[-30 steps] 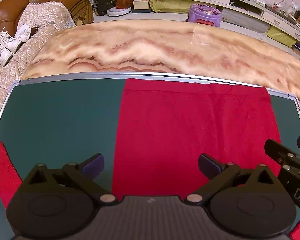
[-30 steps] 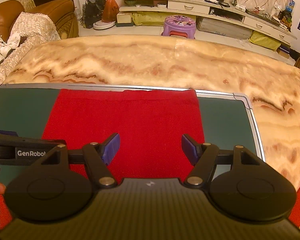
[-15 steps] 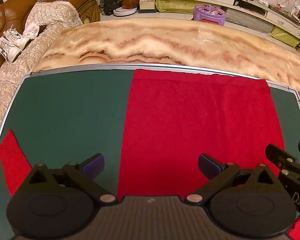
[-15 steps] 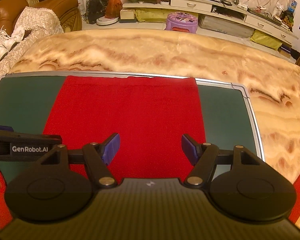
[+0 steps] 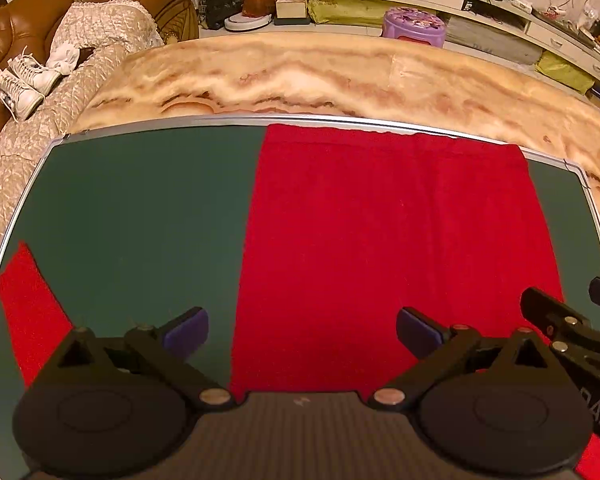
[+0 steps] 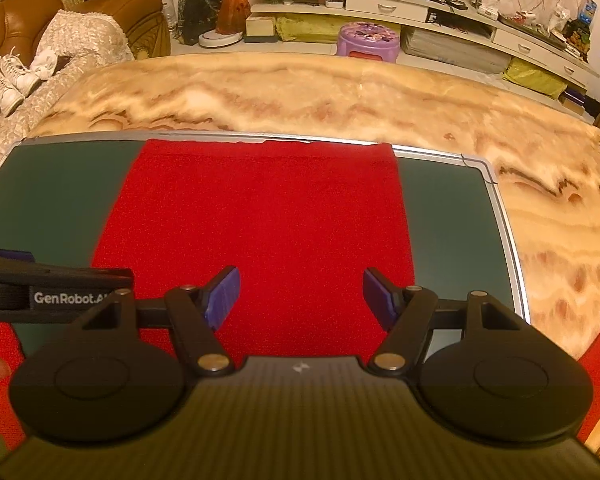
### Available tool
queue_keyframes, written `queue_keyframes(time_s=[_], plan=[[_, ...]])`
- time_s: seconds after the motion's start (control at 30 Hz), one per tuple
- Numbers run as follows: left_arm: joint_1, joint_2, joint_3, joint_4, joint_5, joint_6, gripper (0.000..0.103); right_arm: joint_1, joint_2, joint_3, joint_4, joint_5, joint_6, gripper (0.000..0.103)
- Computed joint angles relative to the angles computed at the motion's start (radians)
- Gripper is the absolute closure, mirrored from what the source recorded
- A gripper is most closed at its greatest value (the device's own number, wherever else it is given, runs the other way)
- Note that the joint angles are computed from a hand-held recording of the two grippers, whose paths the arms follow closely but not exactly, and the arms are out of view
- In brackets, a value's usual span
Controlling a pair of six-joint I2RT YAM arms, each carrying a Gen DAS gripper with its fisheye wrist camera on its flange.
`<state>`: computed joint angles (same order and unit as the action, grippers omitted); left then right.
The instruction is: Fold clothes
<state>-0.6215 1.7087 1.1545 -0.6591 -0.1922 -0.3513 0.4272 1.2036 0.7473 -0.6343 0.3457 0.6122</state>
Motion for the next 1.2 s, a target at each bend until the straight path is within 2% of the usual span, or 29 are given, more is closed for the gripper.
queue_keyframes(time_s=[0.57,1.2], plan=[[-0.069,-0.218,-0.192,-0.028,-0.013,-0.083,0.0,0.187,-0.139,-0.056,-0.159,0.065,0.18,0.027],[-0.149,-0.422,-0.345,-0.092,-0.052,-0.164,0.0,0.517,-0.207,-0.065,-0.369,0.163,0.52,0.027]])
